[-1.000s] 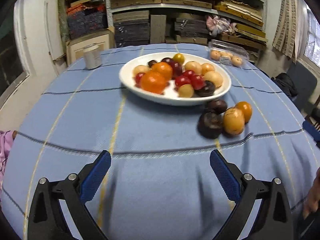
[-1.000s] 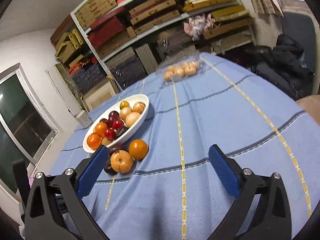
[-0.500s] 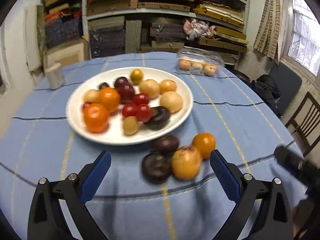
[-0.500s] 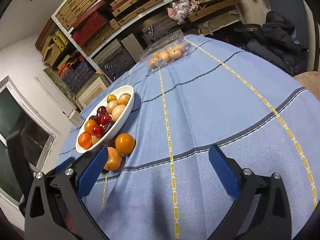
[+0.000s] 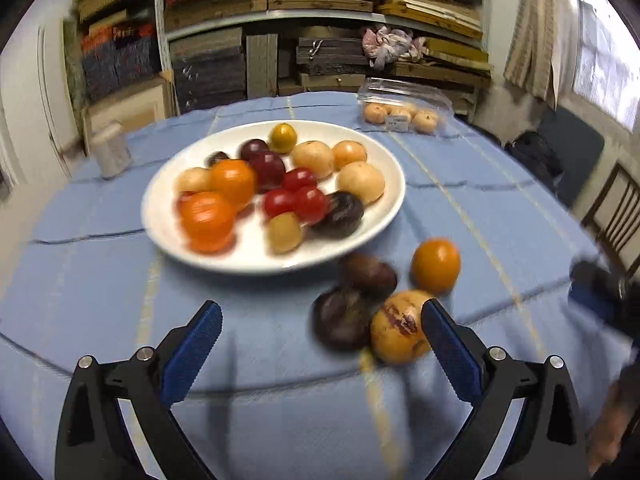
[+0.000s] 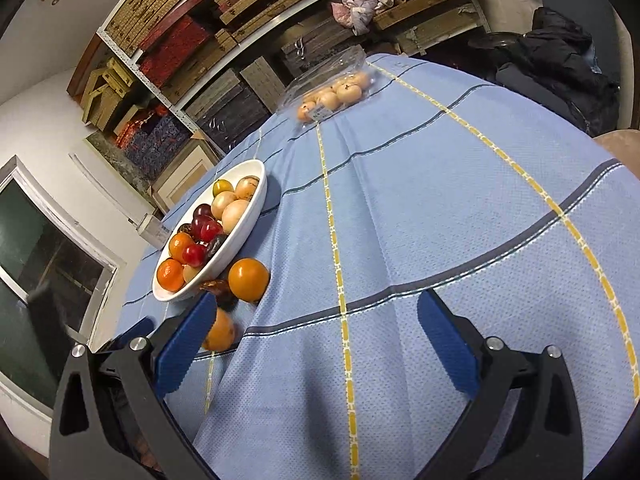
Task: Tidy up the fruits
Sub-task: 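Move both open tools back toward the remaining tan, orange and brown fruits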
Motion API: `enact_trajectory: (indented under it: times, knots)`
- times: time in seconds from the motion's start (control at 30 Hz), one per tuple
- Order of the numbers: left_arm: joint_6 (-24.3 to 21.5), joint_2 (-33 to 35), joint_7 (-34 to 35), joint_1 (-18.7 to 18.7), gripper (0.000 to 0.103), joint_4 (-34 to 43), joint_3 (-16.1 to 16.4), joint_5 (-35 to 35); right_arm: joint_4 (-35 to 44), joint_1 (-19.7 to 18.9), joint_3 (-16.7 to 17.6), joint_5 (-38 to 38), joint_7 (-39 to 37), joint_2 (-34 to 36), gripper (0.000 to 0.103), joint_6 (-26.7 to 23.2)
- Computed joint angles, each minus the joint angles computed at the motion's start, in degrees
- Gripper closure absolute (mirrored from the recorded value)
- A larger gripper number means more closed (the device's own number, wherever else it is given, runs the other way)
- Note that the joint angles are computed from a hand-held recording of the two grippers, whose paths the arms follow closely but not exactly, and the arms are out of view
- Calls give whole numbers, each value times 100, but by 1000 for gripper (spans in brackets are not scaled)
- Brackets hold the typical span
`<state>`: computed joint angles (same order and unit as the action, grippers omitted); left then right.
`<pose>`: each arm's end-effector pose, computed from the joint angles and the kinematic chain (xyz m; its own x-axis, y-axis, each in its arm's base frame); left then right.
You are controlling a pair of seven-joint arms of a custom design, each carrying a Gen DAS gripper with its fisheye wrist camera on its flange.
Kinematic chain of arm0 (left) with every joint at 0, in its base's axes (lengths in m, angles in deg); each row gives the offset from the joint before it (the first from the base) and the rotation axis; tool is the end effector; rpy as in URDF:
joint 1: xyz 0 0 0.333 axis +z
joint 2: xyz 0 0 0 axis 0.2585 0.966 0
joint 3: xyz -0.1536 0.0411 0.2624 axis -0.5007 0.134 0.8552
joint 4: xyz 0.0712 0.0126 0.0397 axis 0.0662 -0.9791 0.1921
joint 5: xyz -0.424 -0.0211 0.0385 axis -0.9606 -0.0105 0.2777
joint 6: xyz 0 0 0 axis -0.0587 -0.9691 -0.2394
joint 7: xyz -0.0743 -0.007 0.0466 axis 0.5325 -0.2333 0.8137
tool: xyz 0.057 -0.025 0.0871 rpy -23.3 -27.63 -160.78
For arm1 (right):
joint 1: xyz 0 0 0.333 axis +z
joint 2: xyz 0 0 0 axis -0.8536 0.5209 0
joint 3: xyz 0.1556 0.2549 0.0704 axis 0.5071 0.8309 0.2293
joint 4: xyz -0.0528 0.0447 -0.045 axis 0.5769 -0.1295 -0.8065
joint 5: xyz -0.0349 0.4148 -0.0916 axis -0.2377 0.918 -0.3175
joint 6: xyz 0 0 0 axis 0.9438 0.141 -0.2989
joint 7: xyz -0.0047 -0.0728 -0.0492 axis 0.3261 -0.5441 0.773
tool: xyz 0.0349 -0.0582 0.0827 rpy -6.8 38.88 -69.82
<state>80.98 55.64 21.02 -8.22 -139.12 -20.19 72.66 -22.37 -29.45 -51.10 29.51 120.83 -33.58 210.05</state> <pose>0.6736 -0.2960 0.3990 -0.0042 -0.9960 -0.0895 -0.6984 0.0670 -0.7126 0.6742 0.4472 0.3677 0.0737 -0.8223 -0.5643 -0.7325 0.3393 -0.5902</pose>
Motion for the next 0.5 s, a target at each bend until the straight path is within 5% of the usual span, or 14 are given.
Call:
enact_trajectory:
  times: [0.07, 0.23, 0.37, 0.5]
  knots:
    - [-322, -313, -698, -315, 3, -359, 318, 854, -19, -5, 10, -4, -17, -12, 4, 30]
    - [309, -709, -1002, 213, 3, -899, -56, 693, 39, 97, -77, -85, -49, 0, 4, -38]
    - [488, -219, -233, 318, 3, -289, -358, 98, 121, 183, -201, -124, 39, 40, 4, -174]
    - [-77, 566, 571, -2, 3, 729, -305, -270, 163, 145, -173, -106, 96, 73, 4, -242]
